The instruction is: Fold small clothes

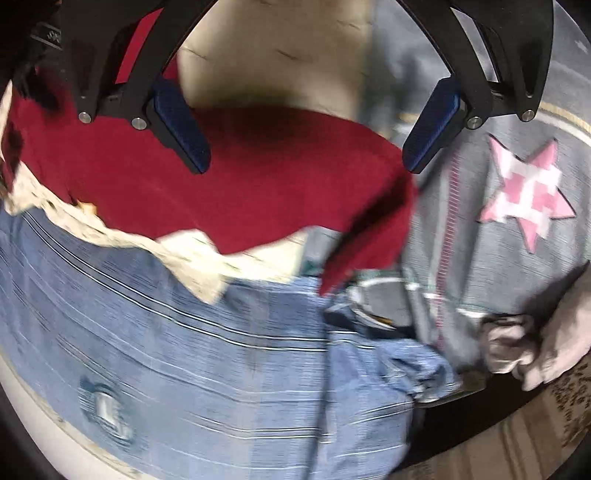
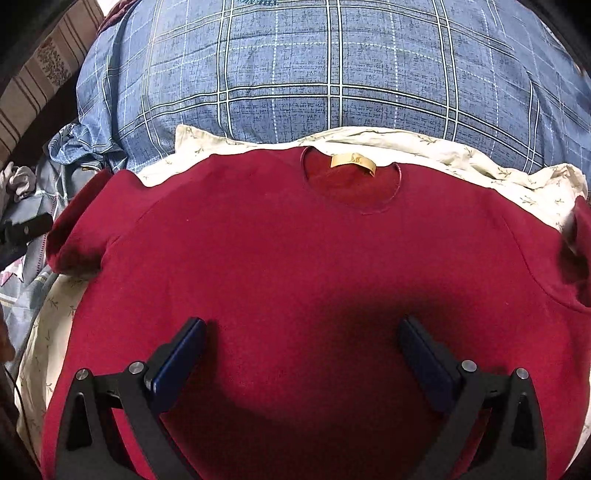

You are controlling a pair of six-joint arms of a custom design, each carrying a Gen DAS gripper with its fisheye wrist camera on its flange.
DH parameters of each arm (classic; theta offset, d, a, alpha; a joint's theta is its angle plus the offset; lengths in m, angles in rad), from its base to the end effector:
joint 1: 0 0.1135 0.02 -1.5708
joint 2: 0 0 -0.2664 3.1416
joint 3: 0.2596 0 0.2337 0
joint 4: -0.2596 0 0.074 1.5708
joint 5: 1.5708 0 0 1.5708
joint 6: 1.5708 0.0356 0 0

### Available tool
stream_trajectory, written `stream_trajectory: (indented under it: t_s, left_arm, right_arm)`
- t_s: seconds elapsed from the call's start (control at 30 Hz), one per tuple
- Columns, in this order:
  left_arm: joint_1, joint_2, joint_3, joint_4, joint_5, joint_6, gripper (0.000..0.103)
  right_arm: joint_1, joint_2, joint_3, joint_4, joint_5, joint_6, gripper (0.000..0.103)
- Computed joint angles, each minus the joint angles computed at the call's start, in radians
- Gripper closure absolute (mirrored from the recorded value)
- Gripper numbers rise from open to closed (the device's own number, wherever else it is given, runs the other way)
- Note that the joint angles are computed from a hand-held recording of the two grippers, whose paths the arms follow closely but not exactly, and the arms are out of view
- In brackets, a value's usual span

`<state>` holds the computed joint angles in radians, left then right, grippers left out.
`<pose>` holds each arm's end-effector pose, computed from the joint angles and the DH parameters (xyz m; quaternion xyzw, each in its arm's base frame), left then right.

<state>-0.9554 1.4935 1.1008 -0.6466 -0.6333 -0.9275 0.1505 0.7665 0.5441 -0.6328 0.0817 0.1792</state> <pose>0.1806 -0.2190 0.2596 -0.0690 0.9180 -0.0249 0.3898 0.1324 0.0171 0.2243 0.0277 0.9356 0.0197 0.3515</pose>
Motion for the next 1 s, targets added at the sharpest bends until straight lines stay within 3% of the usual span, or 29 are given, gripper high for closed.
stream_trajectory:
  t_s: [0.1, 0.27, 0.37, 0.43, 0.53, 0.6, 0.63, 0.9, 1.0]
  left_arm:
    - [0.090, -0.023, -0.012, 0.010, 0.038, 0.047, 0.000]
    - [0.222, 0.049, 0.018, 0.024, 0.121, 0.131, 0.000]
    - [0.272, 0.114, 0.032, 0.065, 0.120, 0.150, 0.000]
    - [0.305, 0.138, 0.025, 0.118, 0.163, 0.177, 0.008]
    - [0.334, 0.178, 0.028, 0.153, 0.220, 0.201, 0.035]
    - [0.345, 0.189, 0.025, 0.170, 0.247, 0.219, 0.092]
    - [0.347, 0.191, 0.026, 0.169, 0.263, 0.215, 0.098]
    - [0.190, -0.016, 0.025, 0.269, 0.282, 0.211, 0.103]
    - [0.093, -0.031, 0.079, 0.258, 0.221, 0.238, 0.103]
  right_arm:
    - [-0.039, -0.008, -0.008, 0.011, -0.048, -0.017, 0.000]
    - [-0.033, -0.011, -0.014, 0.021, -0.046, -0.013, 0.000]
    - [-0.086, -0.025, -0.022, 0.030, -0.109, -0.034, 0.000]
    - [-0.134, -0.035, -0.027, 0.036, -0.166, -0.046, 0.000]
    - [-0.141, -0.034, -0.027, 0.040, -0.180, -0.044, 0.000]
    - [-0.120, -0.030, -0.026, 0.041, -0.154, -0.036, 0.000]
    - [-0.105, -0.026, -0.025, 0.041, -0.138, -0.030, 0.000]
    - [-0.139, -0.036, -0.030, 0.044, -0.174, -0.044, 0.000]
    - [-0.131, -0.037, -0.029, 0.042, -0.165, -0.042, 0.000]
